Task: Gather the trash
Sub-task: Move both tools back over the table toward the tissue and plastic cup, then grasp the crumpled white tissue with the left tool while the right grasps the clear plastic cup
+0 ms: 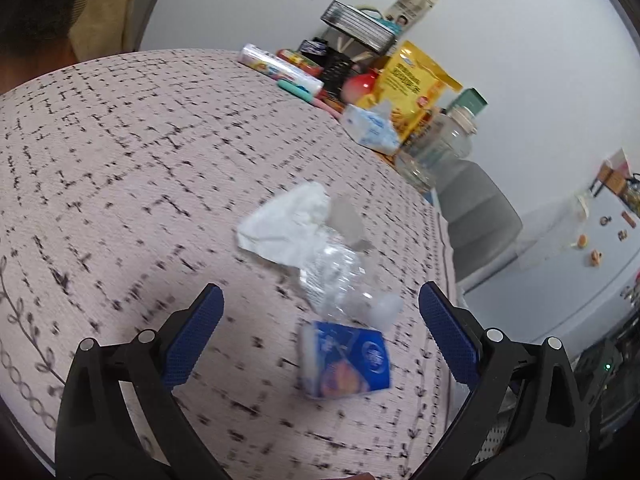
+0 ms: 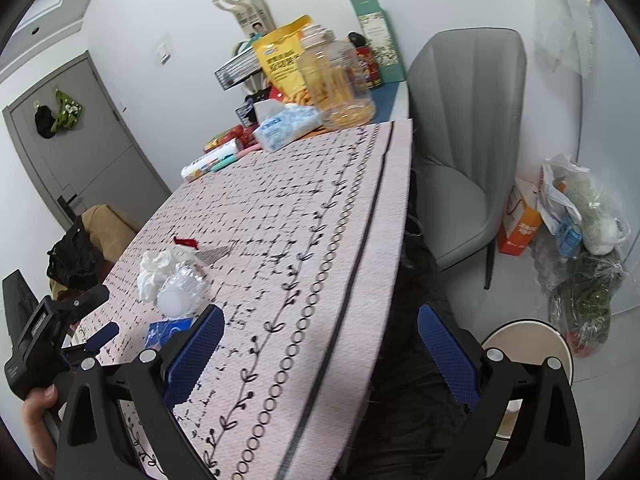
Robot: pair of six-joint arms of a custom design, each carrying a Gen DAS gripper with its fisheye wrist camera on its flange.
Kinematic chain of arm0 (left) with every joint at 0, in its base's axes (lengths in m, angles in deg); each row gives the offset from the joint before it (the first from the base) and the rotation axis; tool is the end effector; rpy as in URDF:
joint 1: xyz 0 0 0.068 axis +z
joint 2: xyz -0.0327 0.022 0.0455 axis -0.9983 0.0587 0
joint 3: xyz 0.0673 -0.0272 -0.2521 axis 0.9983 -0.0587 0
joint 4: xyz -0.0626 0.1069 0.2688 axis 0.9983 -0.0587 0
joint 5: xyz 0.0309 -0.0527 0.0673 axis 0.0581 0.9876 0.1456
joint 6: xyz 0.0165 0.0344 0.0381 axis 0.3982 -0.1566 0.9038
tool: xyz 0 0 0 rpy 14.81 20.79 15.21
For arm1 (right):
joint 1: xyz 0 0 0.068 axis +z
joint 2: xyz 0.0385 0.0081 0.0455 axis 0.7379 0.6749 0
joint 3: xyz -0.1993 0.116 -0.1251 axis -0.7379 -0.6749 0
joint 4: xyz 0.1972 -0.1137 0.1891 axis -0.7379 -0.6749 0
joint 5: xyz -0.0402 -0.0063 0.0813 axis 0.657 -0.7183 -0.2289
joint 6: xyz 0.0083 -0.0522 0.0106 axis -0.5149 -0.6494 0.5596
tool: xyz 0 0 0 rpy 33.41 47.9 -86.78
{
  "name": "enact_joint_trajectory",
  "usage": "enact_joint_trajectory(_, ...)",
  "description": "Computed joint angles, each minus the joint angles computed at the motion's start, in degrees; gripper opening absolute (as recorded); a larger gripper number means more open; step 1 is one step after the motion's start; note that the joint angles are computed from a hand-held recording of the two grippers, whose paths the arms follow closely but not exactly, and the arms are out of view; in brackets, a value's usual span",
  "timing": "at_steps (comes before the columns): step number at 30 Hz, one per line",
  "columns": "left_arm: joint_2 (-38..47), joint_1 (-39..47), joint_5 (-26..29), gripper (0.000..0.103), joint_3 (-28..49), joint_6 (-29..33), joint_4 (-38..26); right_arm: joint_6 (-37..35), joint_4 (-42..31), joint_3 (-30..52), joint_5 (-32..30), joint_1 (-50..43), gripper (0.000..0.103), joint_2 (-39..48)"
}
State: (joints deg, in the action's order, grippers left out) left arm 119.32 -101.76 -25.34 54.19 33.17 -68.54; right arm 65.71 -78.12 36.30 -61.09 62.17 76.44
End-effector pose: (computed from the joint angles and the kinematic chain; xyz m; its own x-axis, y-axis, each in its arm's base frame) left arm 0.1819 -0.0483 0.2134 -0.5741 -0.5480 -0.6083 -0.2008 0.8145 -0.5443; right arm 0.2085 0.0583 0.2304 -0.7117 0.1352 -0.6893 -0.1122 0.9468 0.3016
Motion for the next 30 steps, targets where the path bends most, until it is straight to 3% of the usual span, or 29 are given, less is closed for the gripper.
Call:
enact_joint_trajectory(5,3.08,5.20,2.97,0.097,0.80,3.02,2.33,1.39,2.31,0.59,1.16,3.74,0.095,3.03)
enact_joint_trajectory(9,10.34,7.52,5.32,0.097,2.70,5.41,6.20,2.28,4.09,1.03,0.76,5.27,0.095,4.89)
enact_joint_trajectory(17,22.05,8.63,5.30,0.092,6.16,5.95,12.96,2.49,6.50,2.29,-1.53,7.22,0.089,9.58)
enact_joint_trajectory(19,24.13,9.53,7.41,0.085,6.45,5.68,15.40,2.73,7.14,2.37,-1.85,7.53,0.089,10.51)
enact_joint_trajectory(21,26.10,10.23,8.22,0.052,7.14,4.57,15.31,2.99,7.31,2.83,-2.37,7.87,0.088,11.43)
enact_joint_trajectory(24,24.85,10.92,8.62,0.021,5.99,3.79,15.49,3.18,7.84,3.86,-2.21,9.13,0.087,12.61)
enact_joint_trajectory(30,16.47,12.82,8.49,0.018,3.19,2.30,12.58,3.17,9.16,5.72,-2.19,12.13,0.083,15.78)
